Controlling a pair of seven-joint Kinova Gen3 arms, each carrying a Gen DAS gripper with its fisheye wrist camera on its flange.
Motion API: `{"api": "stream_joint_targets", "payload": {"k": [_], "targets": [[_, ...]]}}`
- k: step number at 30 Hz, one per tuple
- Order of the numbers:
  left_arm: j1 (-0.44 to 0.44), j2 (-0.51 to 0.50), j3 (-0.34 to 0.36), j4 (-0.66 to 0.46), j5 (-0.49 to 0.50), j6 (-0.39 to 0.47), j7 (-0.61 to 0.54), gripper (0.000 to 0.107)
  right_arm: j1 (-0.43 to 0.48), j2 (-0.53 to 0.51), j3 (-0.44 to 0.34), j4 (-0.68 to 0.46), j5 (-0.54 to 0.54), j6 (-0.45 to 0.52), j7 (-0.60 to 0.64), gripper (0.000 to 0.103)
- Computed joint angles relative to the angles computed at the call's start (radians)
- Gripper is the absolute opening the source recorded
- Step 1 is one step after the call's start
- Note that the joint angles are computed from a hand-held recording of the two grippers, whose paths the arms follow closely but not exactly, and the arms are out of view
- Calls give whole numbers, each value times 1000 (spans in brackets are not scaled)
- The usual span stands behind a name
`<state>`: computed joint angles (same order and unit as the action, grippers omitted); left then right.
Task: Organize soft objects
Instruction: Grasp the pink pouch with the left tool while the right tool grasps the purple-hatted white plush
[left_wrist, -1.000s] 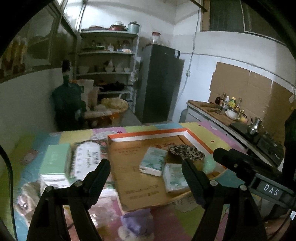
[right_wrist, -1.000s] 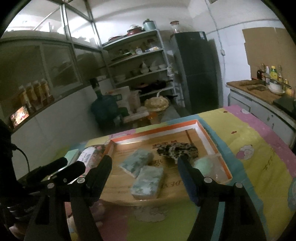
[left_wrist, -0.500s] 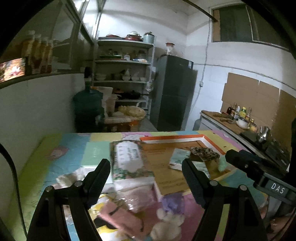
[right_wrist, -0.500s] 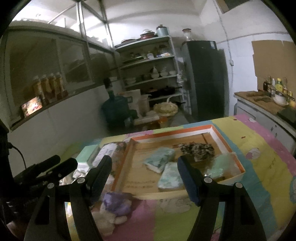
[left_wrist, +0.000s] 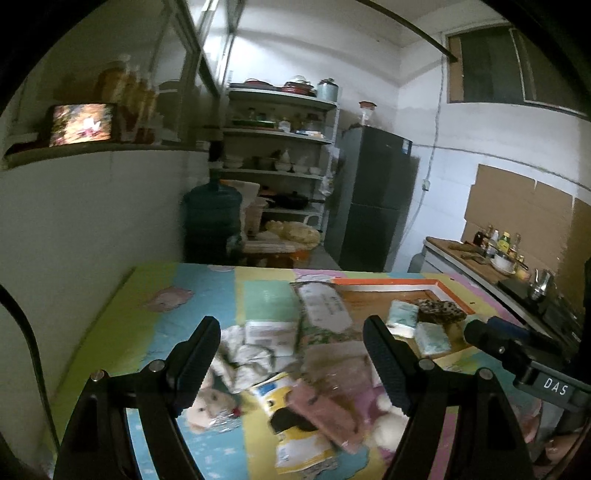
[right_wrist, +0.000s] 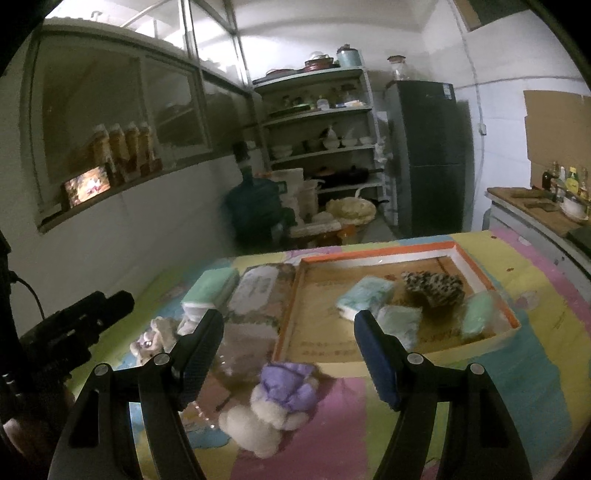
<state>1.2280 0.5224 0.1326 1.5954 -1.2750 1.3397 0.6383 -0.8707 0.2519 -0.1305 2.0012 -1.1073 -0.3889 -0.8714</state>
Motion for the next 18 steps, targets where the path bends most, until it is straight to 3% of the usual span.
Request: {"api": "stream_joint_targets", "payload": {"k": [6, 18], "targets": [[11, -24, 14, 89, 3, 19, 93, 79, -41, 44, -13, -15, -95, -37, 44, 75], [-7, -38, 65, 224, -43, -15, 220, 79, -61, 157, -11, -22, -134, -22, -133, 75]]}}
